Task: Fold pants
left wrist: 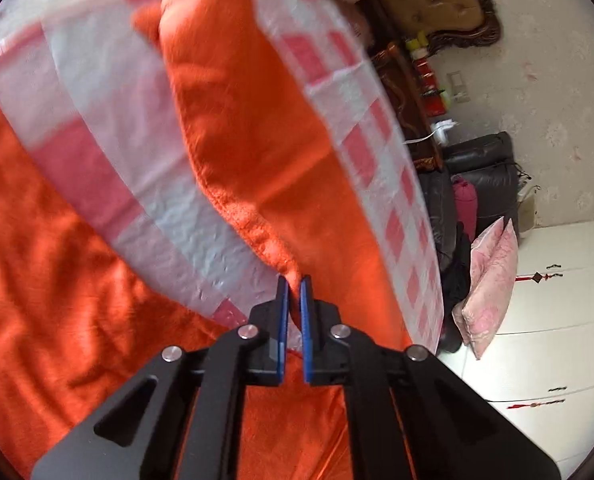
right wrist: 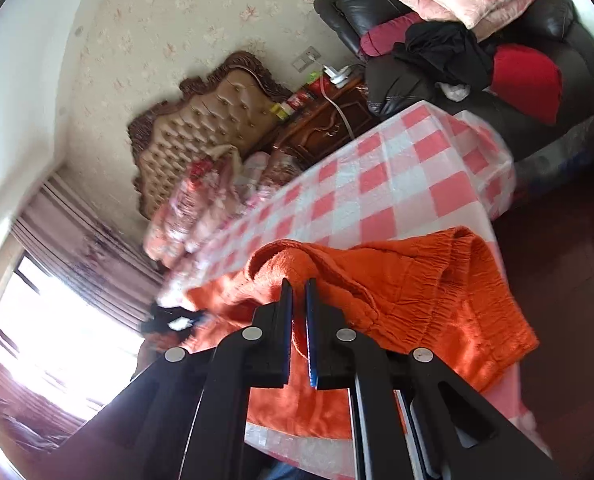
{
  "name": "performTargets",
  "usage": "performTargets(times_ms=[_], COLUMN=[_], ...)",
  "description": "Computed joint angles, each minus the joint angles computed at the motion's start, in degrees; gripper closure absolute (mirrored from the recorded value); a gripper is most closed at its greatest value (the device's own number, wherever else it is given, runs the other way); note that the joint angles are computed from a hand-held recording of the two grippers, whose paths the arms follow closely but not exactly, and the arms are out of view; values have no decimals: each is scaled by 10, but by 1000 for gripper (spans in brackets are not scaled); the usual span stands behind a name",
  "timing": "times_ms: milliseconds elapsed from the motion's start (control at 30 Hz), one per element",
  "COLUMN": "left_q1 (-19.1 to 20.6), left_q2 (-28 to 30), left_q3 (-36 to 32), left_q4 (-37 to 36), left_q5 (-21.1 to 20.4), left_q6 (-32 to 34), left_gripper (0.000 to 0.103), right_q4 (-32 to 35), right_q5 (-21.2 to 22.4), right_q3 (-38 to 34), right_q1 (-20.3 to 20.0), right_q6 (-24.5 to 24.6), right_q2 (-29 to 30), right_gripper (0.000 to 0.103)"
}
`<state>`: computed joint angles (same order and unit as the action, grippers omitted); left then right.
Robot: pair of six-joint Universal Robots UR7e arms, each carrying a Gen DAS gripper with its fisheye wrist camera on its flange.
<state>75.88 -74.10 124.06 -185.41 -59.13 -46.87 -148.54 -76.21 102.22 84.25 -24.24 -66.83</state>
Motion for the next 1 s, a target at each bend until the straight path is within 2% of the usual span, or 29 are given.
performTargets(times_ms=[67,100,133,200,233,267,333,400,533,667,733,800,867,933,967,1000], left_q1=[-60,-92,-135,-199,-215,-221,-213,-194,-142,-135,-125,-123,-127,-138,-146,-157], left_q2=[-43,-62,-85,-129,-151,-170,-179,-180,-152,-167,-187,-178,-158,-175,-178,-171], left_q3=[40,61,93,149,175,206,248,298,338,352,347,339,326,301,282,254], left_q4=[8,18,28,99,141,160,129,23,-184,-234,-196,-184,-173,-85,-25,35], left_q5=[93,138,197,266,273,259,237,204,134,123,105,85,85,111,150,210], left_q6=[13,8,-3,-77,-124,-160,-176,-168,-115,-98,-112,-125,-136,-155,-158,-141], left_gripper=[98,98,98,97,97,93,91,93,83,74,71,68,66,68,69,71], right_q4=[-19,-39,-50,-74,-86,-95,-100,-105,-104,-108,-108,-107,-113,-121,-121,-121], right_q5=[-40,-73,-92,-135,-151,-165,-174,-176,-190,-216,-224,-236,-255,-270,-273,-273], right_q3=[12,23,28,42,48,53,61,65,62,60,58,54,50,49,48,47], right_q1=[11,21,24,30,30,29,19,9,6,21,29,38,50,59,61,62], right_q6=[-18,-30,-38,-44,-47,-49,-39,-19,8,15,19,20,12,3,2,2], right_q2=[-3,-3,-2,2,6,9,13,13,13,13,14,18,23,27,29,30], right_gripper=[96,96,96,96,96,96,96,96,96,96,96,96,96,96,96,96])
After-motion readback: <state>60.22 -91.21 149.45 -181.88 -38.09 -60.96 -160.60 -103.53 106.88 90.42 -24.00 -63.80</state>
